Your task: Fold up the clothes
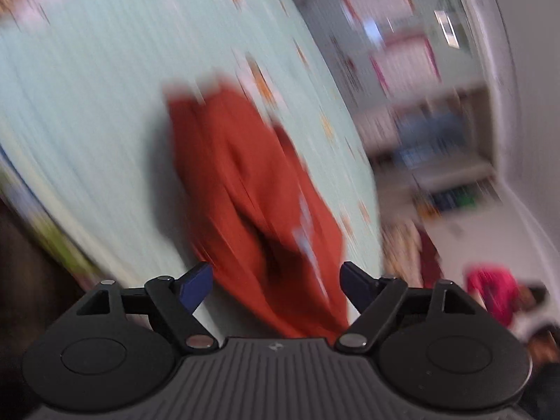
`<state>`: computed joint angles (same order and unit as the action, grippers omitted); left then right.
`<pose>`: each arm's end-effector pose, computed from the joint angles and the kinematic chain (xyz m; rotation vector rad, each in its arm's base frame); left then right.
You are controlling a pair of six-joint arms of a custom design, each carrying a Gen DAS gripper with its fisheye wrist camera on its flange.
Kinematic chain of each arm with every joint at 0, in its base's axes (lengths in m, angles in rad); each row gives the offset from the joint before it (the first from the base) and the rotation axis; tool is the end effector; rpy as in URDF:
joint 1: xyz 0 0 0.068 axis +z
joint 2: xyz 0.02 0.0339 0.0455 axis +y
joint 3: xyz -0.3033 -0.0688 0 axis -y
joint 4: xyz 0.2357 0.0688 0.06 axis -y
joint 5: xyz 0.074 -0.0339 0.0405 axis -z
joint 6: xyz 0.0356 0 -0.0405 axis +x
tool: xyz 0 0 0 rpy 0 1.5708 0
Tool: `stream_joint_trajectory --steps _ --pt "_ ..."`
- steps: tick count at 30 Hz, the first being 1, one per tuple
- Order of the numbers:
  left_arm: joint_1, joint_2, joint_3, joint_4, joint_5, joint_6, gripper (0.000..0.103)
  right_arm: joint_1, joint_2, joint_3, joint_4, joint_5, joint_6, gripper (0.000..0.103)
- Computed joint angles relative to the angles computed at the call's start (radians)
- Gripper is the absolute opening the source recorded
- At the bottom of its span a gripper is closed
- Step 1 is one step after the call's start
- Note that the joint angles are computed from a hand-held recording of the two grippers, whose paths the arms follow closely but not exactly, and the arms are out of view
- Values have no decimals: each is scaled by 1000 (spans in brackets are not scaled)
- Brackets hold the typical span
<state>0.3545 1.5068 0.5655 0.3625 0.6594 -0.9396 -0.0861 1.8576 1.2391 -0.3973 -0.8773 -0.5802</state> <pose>0.2639 0.0744 0.2051 -0.9814 1.9613 -1.0431 0.3845 -0.0057 0.2344 -0.8366 2.0951 0.7830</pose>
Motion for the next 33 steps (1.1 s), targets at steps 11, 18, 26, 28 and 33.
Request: stream_joint_trajectory --steps 11,18,26,28,33 --pt "-291 268 37 358 -21 -265 83 35 -101 -56 -125 -57 -167 3" --pt "-343 279 9 395 -120 -220 73 85 -132 -105 -218 -30 -324 3" --pt "-330 266 -9 317 -102 -87 13 94 -130 -101 -272 5 -393 7" --pt "-329 267 -25 331 -105 -65 9 97 -130 -98 -283 15 -400 9" --pt "-325 242 -56 347 -152 -46 4 81 -106 -55 -345 8 -413 36"
